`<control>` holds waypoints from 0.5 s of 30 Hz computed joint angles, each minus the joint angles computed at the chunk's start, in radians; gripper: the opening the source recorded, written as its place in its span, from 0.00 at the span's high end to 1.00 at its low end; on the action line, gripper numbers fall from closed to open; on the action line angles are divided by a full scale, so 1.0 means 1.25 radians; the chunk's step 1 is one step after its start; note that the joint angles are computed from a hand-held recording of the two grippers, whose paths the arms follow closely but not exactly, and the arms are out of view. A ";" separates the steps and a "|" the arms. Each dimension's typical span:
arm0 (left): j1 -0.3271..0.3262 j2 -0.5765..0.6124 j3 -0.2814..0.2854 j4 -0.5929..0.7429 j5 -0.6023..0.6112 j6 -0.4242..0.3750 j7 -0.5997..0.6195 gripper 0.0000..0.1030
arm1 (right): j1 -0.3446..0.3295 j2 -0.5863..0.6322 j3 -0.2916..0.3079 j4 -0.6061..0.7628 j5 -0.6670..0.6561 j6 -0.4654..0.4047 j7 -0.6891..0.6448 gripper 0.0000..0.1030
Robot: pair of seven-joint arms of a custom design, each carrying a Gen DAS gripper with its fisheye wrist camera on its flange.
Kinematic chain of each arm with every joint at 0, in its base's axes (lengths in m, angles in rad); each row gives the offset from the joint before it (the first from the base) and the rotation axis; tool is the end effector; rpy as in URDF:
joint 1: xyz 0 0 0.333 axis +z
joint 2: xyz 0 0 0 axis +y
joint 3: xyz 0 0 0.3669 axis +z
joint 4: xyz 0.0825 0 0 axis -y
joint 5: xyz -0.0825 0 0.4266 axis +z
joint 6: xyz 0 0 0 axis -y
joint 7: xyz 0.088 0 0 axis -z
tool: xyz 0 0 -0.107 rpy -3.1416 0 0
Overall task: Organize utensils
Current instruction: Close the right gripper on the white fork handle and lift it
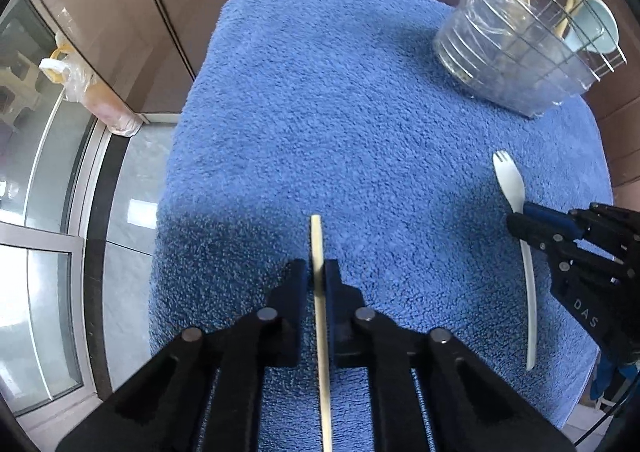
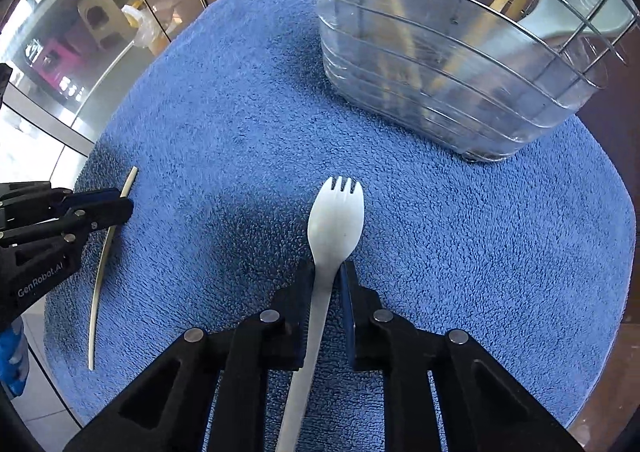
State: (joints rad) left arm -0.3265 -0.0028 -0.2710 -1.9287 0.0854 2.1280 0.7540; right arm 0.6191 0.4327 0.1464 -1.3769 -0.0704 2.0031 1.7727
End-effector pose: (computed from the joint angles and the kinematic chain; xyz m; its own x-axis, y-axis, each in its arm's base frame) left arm 0.5129 -0.3446 0.5421 0.1710 -0.9812 0.0896 -0.9631 -0.1856 -0.1949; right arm 0.5724 0.5137 0.5253 0.5398 -0.8412 -0.0323 -0.8290 -0.5245 -0.1942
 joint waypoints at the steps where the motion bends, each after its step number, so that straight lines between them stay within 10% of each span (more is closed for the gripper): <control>1: 0.002 -0.008 0.002 -0.014 -0.006 0.015 0.001 0.96 | 0.001 0.000 0.000 0.000 0.000 0.002 0.004 0.89; 15: 0.008 -0.160 -0.026 -0.149 0.041 0.160 -0.093 0.96 | -0.063 -0.209 0.031 -0.291 0.139 0.278 -0.041 0.90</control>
